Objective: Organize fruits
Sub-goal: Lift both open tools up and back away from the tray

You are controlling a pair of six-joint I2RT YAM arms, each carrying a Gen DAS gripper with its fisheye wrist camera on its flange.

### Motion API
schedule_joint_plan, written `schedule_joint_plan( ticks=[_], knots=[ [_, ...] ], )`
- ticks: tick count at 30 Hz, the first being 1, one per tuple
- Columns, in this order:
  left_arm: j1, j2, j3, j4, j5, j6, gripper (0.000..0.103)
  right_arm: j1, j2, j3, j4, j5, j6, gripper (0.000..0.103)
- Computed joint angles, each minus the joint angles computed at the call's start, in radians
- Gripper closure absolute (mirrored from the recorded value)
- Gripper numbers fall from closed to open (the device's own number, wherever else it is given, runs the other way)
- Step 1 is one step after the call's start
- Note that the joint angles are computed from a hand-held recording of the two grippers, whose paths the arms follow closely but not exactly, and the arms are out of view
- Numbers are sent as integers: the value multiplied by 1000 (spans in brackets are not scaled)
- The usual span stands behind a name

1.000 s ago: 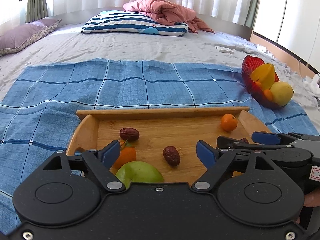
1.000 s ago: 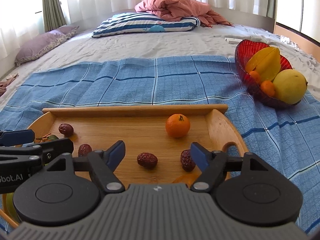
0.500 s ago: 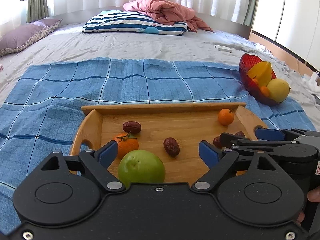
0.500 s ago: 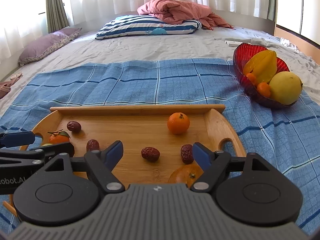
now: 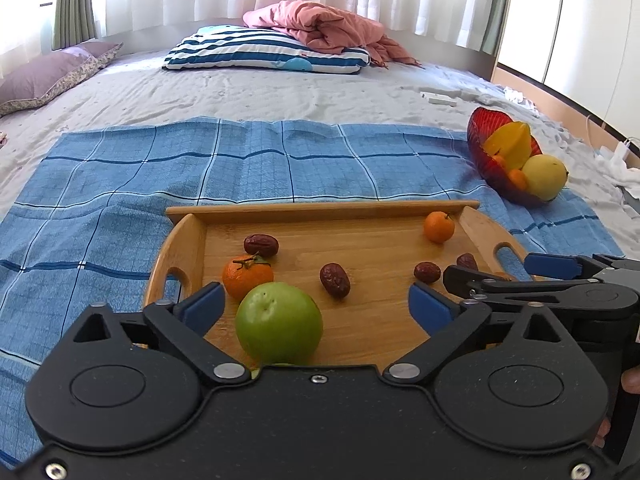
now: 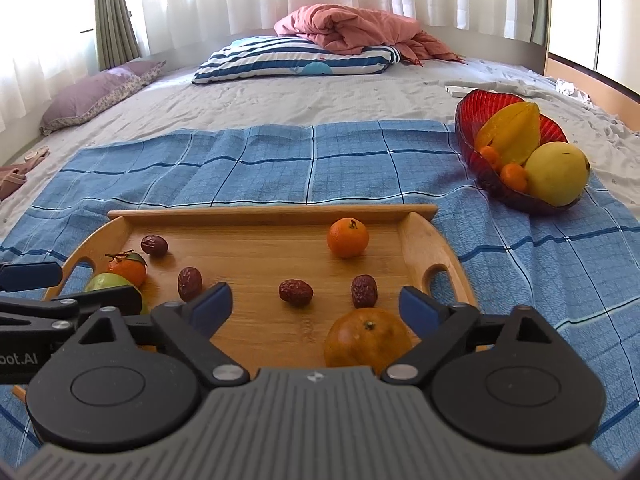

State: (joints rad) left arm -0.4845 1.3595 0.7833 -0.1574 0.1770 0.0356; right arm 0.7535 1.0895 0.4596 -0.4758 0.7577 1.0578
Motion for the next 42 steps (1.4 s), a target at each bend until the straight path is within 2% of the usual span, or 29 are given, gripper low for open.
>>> schedule_joint_plan(
  ticks=[2,28,42],
  knots=[
    [3,-11,-4,-10,4,4,2,15,-18,-7,-14,12,12,0],
    [22,-208,-132,-77,11,49,0,283,-42,30,-267,167,254,0],
    [17,-355,-178,-164,13,49,0,472,20,80,-487,235,547,0]
  ],
)
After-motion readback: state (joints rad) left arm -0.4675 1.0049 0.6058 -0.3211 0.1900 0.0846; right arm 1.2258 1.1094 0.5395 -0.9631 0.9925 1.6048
